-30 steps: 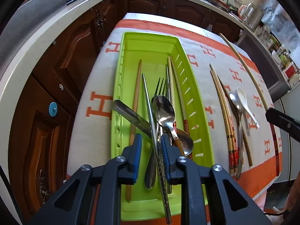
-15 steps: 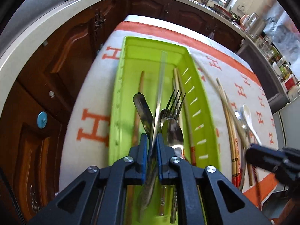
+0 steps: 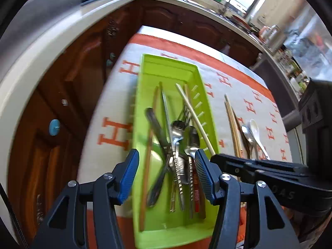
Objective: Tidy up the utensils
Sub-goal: 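Lower both chopsticks into the green tray and open both tools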
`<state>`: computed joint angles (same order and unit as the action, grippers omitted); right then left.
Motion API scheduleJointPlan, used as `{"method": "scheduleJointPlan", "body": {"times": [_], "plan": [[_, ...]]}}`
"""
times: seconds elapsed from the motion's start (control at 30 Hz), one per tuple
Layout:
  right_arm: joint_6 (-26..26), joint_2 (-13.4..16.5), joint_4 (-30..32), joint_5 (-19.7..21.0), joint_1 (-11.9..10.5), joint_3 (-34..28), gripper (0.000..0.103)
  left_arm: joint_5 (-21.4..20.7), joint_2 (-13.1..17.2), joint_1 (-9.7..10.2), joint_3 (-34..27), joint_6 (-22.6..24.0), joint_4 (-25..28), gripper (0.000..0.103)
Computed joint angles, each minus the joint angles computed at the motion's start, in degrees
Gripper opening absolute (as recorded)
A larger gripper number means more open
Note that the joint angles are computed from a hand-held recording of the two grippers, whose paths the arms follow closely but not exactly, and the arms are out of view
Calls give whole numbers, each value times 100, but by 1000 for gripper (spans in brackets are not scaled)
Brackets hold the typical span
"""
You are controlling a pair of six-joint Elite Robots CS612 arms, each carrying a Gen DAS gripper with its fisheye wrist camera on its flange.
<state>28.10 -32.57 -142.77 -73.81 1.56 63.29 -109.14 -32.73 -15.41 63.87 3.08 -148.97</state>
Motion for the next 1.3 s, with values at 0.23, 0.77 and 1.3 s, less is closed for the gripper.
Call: {"method": "scheduleJointPlan", "body": {"times": [0.23,0.77,1.3], "plan": [[-33,-48,-61,104,12,102,7,364,-95,31,104,-42,-77,54],[-683,-342,126,286,61,552,7,552,-318,-71,513,265,-49,54],[-639,-55,94,714,42,308,7,668,-256,5,461,25,129,54]]}}
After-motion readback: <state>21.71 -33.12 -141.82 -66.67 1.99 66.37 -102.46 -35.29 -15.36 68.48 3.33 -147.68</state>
